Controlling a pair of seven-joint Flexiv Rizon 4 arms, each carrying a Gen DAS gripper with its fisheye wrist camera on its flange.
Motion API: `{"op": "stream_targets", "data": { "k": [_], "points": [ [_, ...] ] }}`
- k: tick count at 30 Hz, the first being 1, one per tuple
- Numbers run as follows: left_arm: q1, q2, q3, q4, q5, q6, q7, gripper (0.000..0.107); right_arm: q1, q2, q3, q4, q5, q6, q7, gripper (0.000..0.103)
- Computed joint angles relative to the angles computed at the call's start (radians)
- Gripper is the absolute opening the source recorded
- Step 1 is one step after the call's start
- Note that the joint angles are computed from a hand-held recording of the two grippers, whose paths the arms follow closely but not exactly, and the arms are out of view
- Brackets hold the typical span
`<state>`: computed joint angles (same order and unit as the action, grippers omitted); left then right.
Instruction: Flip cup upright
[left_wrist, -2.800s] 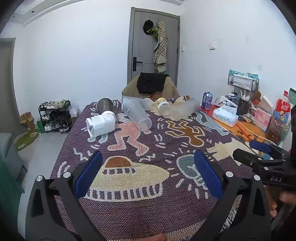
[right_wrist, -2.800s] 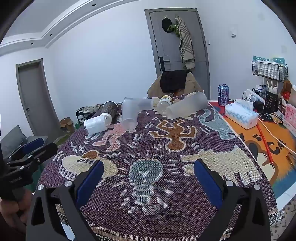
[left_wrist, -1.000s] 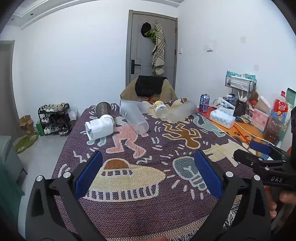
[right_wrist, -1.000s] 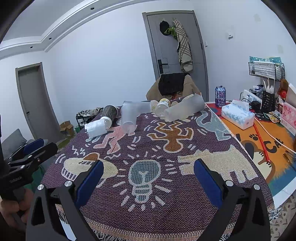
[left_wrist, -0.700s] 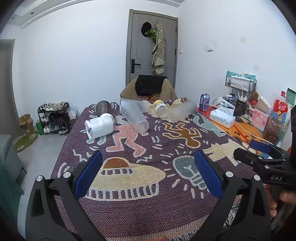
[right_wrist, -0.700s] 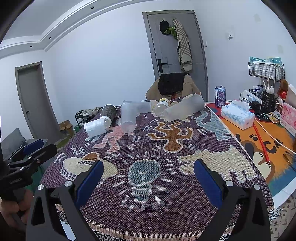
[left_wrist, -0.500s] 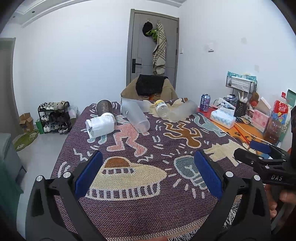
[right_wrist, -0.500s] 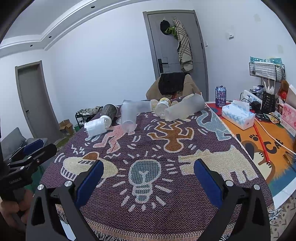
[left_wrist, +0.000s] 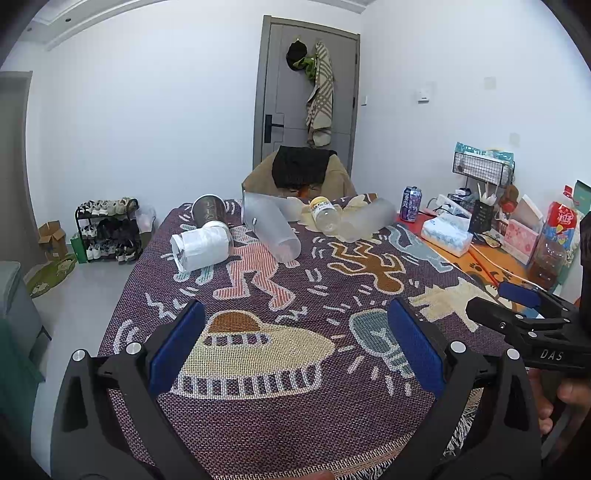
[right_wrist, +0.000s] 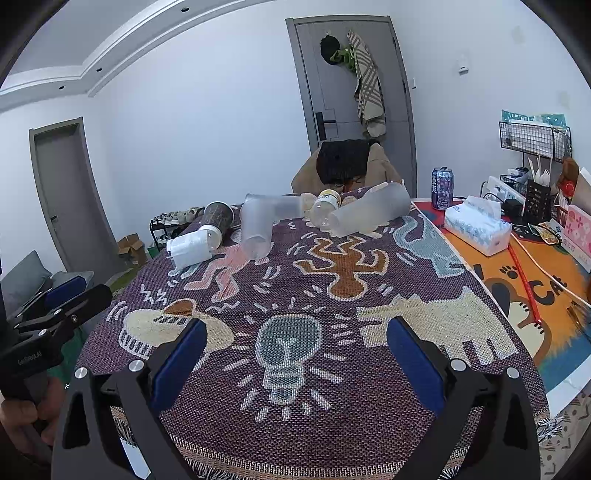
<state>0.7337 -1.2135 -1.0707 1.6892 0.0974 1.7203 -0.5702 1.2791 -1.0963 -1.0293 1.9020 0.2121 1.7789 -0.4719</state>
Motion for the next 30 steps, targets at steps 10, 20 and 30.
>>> {"op": "stream_targets", "data": {
  "k": [10,20,30],
  "points": [
    [-0.052,-0.016,-0.001,-0.095,-0.070,-0.057,0.002,0.098,-0.101,0.061,0.062,-0.061,-0.065,-0.024,-0.051,0.096],
    [-0.165,0.009,0.061,-0.212,-0.190,-0.098,0.013,0.098,-0.241,0.107,0.122,-0.170,-0.166,-0.072,-0.077,0.095],
    [-0.292,0.029,0.154,-0.359,-0.304,-0.134,-0.021,0.098,-0.386,0.126,0.179,-0.298,-0.266,-0.122,-0.046,0.095]
  ]
}}
